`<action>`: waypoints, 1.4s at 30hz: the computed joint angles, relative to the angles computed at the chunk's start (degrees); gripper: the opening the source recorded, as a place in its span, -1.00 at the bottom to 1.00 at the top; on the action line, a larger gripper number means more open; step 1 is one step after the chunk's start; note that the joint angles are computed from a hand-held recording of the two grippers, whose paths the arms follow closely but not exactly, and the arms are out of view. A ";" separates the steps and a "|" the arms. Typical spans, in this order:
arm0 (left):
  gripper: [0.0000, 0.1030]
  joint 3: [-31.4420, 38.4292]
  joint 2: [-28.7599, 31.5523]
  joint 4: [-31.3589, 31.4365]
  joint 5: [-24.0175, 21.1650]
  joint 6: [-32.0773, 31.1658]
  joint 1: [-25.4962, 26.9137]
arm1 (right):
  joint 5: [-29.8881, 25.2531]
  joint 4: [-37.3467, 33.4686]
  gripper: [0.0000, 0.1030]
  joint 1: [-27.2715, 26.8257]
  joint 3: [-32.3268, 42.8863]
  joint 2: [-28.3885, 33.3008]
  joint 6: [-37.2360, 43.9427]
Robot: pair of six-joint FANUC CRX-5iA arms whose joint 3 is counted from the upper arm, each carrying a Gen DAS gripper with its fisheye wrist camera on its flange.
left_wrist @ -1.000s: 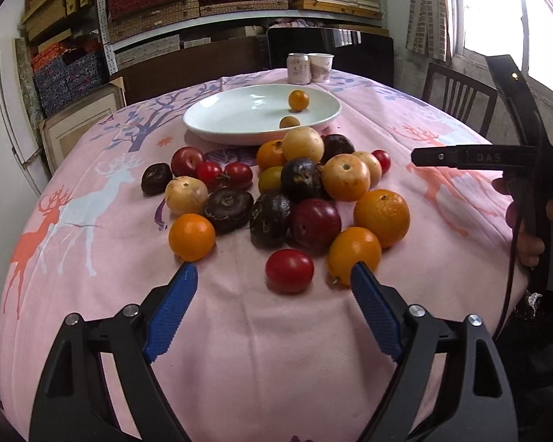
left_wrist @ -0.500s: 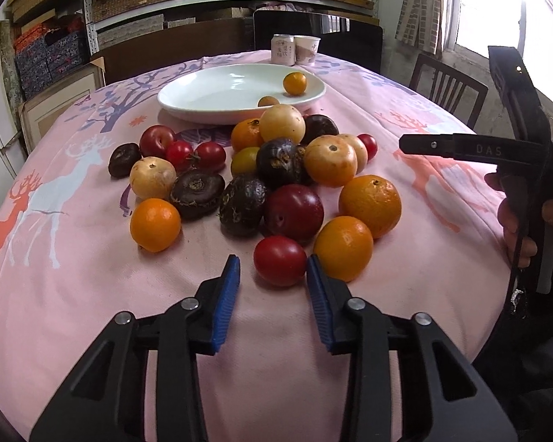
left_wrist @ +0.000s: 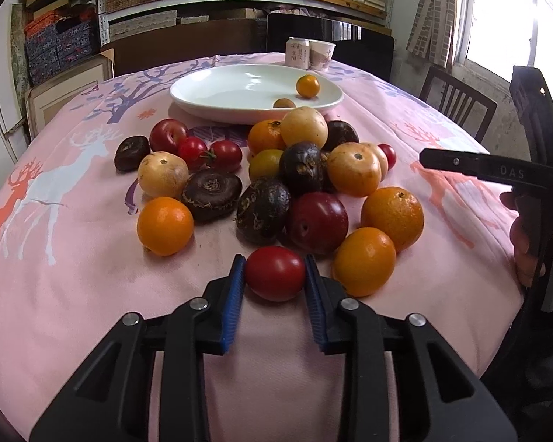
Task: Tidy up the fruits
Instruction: 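Lower the left gripper onto a red tomato and close it, then close the right gripper on a large tangerine while the left gripper holds the tomato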
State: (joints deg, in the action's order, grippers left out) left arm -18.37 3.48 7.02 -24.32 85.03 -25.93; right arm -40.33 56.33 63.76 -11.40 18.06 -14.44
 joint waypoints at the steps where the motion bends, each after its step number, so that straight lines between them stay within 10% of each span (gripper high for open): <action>1: -0.41 -0.26 -0.26 0.32 0.20 0.09 0.28 | -0.37 0.52 0.33 0.39 0.15 0.15 0.52; 19: -0.40 -2.53 -1.72 2.13 1.92 0.47 1.90 | 3.87 -13.83 0.25 4.35 10.73 5.36 20.26; 24: -0.40 -2.58 -1.57 2.56 1.91 0.01 1.93 | 6.58 -15.92 -0.08 3.66 11.31 5.72 21.34; 42: -0.40 -2.41 -1.48 1.46 1.97 1.24 1.67 | 7.54 -9.46 -0.09 3.73 6.86 3.76 13.81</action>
State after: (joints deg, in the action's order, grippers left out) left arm -20.78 2.00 8.49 -22.35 86.27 -24.25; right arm -32.80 46.87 67.49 -4.54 21.82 -0.63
